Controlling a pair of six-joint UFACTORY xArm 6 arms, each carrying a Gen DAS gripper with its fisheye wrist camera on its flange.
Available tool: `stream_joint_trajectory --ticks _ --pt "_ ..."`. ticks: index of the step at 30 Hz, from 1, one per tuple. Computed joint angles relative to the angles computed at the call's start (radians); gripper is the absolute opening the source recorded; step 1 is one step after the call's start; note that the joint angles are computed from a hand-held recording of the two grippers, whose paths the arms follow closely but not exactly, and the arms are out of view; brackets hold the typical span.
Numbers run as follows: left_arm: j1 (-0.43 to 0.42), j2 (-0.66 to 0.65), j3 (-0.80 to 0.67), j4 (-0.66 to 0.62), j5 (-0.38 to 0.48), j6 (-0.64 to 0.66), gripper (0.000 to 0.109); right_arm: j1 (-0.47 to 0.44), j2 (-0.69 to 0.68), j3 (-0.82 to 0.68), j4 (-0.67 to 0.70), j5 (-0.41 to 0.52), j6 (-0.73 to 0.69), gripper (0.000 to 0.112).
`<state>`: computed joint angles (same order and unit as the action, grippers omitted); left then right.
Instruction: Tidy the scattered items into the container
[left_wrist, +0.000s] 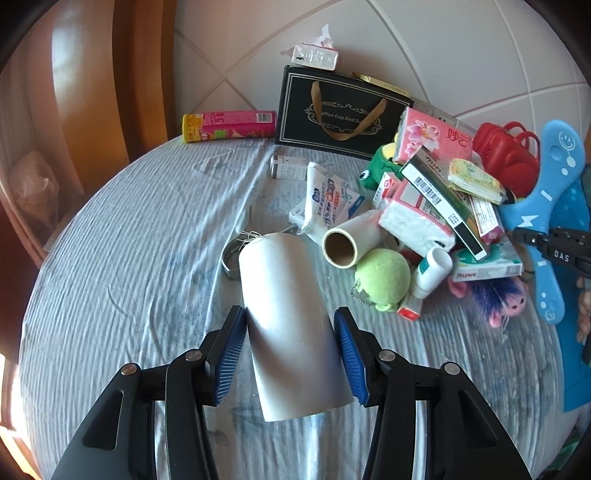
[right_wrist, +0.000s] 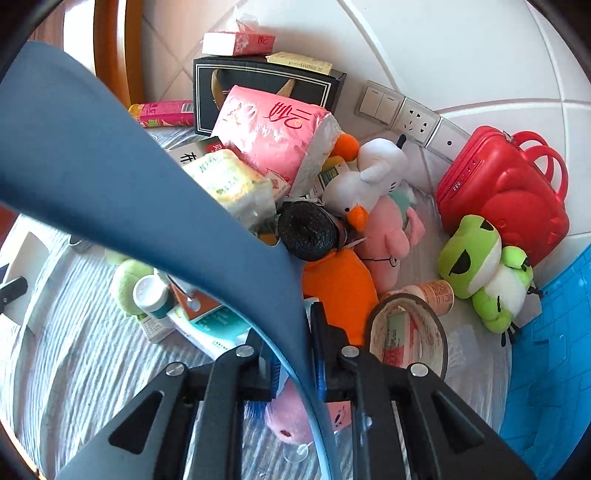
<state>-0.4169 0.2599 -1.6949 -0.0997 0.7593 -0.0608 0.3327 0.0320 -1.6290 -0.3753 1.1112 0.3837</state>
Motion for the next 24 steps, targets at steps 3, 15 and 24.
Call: stream_joint_trajectory --ticks 3,15,24 --pt "-0.005 -0.017 0.003 0.007 -0.001 0.000 0.048 0.004 -0.042 0.016 0.034 0.011 0.021 0.014" --pt "-0.019 -0.110 -0.009 0.026 0.030 0.007 0.048 0.077 -0.207 0.023 0.082 0.094 0.082 0.014" --pt "-0.036 -0.188 -0.036 0.044 0.059 0.002 0.048 0.167 -0.281 -0.074 0.042 0.200 0.137 0.014"
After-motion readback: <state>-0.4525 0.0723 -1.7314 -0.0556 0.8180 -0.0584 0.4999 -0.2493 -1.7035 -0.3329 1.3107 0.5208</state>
